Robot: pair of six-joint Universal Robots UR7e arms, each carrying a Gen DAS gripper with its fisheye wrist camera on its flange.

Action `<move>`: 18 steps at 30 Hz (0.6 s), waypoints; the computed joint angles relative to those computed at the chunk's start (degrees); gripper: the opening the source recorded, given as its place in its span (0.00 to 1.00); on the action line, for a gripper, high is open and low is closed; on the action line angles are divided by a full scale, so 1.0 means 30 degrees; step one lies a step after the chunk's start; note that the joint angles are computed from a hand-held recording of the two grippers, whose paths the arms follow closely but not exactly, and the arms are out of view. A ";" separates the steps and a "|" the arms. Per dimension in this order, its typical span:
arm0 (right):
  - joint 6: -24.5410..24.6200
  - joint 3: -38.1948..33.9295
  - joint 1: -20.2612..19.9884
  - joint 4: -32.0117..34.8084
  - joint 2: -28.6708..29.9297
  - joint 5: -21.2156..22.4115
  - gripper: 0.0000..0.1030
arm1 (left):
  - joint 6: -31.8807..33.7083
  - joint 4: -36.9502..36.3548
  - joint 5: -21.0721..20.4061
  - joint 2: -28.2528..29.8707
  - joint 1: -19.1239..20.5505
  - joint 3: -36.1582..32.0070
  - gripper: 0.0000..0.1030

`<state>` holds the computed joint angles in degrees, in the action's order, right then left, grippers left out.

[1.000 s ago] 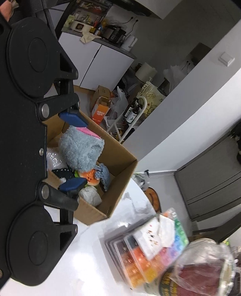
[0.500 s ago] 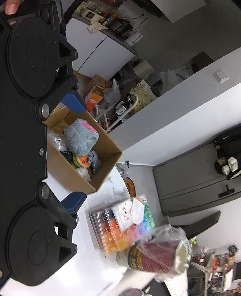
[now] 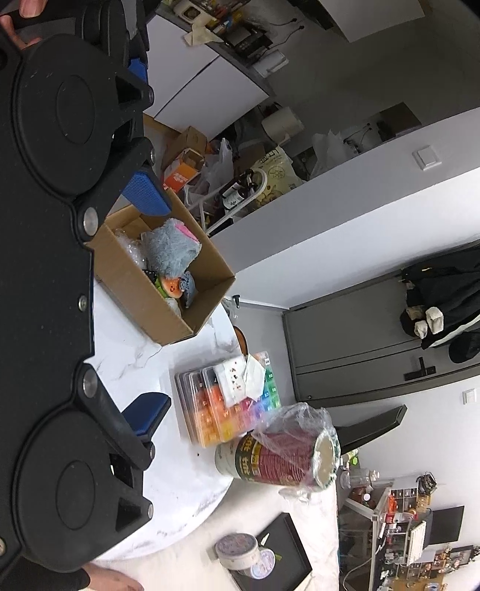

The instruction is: Organize soft objects

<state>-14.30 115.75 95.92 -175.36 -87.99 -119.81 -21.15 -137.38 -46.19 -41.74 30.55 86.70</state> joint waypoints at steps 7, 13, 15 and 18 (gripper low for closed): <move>-0.0229 0.0754 0.0595 -0.0135 -0.0792 -0.0814 1.00 | -0.0737 0.0374 0.0258 -0.0769 -0.0524 0.0918 0.93; -0.0686 0.1336 0.1300 -0.0880 -0.1326 -0.1873 1.00 | -0.1177 0.0509 0.0565 -0.1674 -0.1073 0.1792 1.00; -0.0713 0.1506 0.1620 -0.1021 -0.1465 -0.2436 1.00 | -0.1196 0.0390 0.0745 -0.1887 -0.1249 0.2054 1.00; -0.0690 0.1795 0.2022 -0.1223 -0.1682 -0.3090 1.00 | -0.1227 0.0190 0.0761 -0.2197 -0.1482 0.2455 1.00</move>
<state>-16.37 121.13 101.99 -179.03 -93.03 -129.07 -24.83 -136.81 -43.91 -48.33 26.11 94.06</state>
